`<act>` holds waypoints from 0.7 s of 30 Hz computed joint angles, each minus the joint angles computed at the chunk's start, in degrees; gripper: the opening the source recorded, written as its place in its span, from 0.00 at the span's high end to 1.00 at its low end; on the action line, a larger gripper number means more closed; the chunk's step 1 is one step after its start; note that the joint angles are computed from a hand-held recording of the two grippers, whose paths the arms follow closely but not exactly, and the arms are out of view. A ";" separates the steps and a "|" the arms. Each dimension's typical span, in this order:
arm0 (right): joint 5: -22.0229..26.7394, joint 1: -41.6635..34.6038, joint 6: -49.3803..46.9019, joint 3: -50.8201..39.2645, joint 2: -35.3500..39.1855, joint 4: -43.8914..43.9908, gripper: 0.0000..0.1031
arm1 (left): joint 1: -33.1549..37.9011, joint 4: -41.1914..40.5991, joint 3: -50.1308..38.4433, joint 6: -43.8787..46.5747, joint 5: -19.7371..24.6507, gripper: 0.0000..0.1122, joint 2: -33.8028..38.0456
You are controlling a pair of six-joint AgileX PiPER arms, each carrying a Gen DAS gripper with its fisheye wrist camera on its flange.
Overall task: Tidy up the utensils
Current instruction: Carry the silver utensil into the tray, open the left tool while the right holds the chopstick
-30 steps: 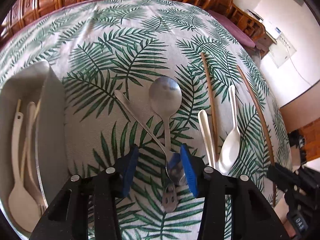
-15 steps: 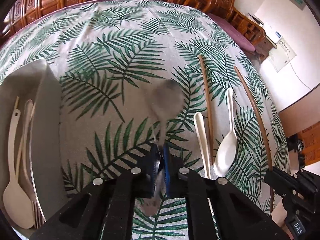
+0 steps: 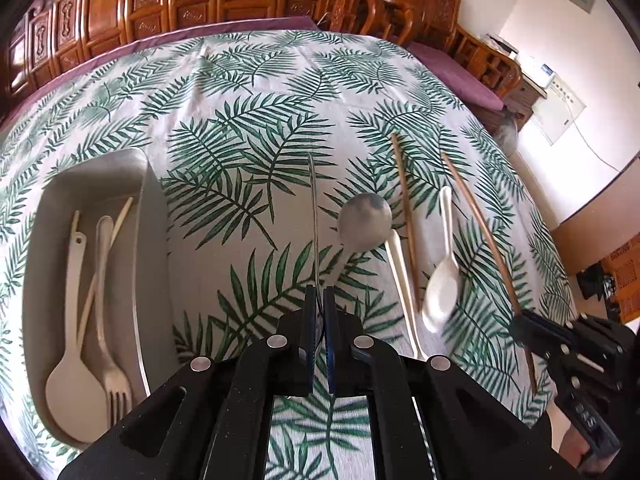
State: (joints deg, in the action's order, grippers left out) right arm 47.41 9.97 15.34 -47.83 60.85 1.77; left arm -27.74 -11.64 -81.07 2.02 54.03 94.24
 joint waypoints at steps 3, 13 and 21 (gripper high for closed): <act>-0.05 0.09 -0.01 0.02 -0.15 -0.03 0.94 | 0.20 -0.08 1.17 0.55 0.43 0.97 -1.87; 0.00 1.57 1.05 -0.41 -0.17 -1.05 0.94 | 1.90 0.38 3.52 3.11 2.28 0.97 -8.26; 0.19 4.06 2.88 -0.85 -0.17 -2.26 0.94 | 5.25 -0.68 4.30 6.22 4.34 0.97 -12.47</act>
State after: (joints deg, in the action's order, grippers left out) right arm 47.60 14.03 18.22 -48.67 60.68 -0.49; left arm -22.49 -12.32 -76.77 8.25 58.37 81.77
